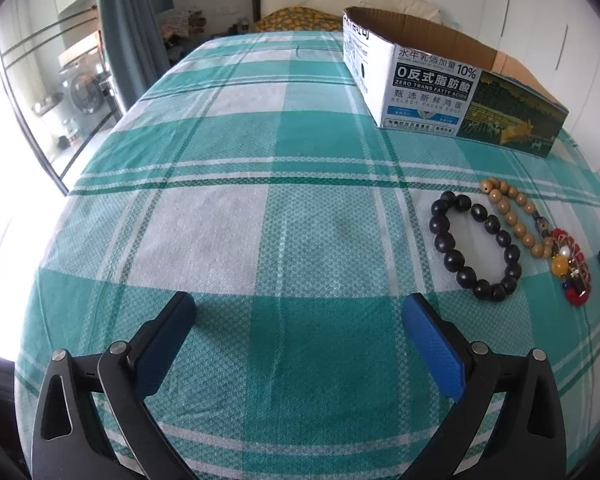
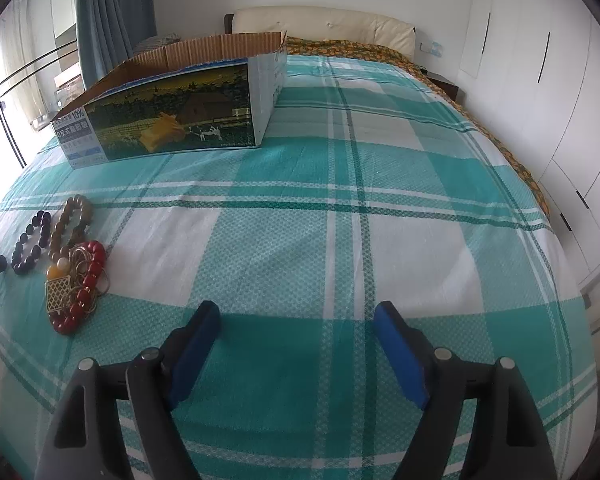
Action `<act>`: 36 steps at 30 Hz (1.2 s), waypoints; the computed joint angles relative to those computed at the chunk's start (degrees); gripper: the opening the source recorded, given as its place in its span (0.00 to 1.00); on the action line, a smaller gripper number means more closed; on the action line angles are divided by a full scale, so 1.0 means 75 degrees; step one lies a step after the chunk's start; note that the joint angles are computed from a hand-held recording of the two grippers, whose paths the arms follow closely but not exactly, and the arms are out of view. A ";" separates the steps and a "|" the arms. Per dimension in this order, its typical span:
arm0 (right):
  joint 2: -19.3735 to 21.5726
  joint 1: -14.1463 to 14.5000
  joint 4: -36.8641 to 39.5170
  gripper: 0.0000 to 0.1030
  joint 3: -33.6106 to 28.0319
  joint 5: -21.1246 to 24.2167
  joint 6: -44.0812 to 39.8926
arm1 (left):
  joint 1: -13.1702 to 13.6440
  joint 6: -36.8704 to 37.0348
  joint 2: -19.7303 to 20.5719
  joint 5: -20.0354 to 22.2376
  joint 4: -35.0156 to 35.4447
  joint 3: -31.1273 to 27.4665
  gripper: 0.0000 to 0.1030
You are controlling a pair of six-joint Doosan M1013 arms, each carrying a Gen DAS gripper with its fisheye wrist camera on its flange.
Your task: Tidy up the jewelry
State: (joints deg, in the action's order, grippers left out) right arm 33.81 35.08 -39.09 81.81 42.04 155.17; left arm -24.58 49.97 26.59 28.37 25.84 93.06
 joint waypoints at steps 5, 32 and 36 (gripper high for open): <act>0.0001 -0.0004 0.0009 0.79 -0.0003 -0.0006 -0.0007 | -0.0020 -0.0077 -0.0029 -0.0009 0.0061 0.0046 1.00; 0.0007 -0.0012 0.0026 0.81 -0.0007 -0.0019 -0.0036 | -0.0013 -0.0061 -0.0024 -0.0017 0.0052 0.0045 1.00; 0.0006 -0.0013 0.0027 0.81 -0.0005 -0.0023 -0.0036 | -0.0013 -0.0071 -0.0023 -0.0014 0.0060 0.0044 1.00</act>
State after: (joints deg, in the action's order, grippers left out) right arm 33.85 34.98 -38.89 81.77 41.87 154.90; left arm -24.68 49.44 26.42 28.26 26.29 93.39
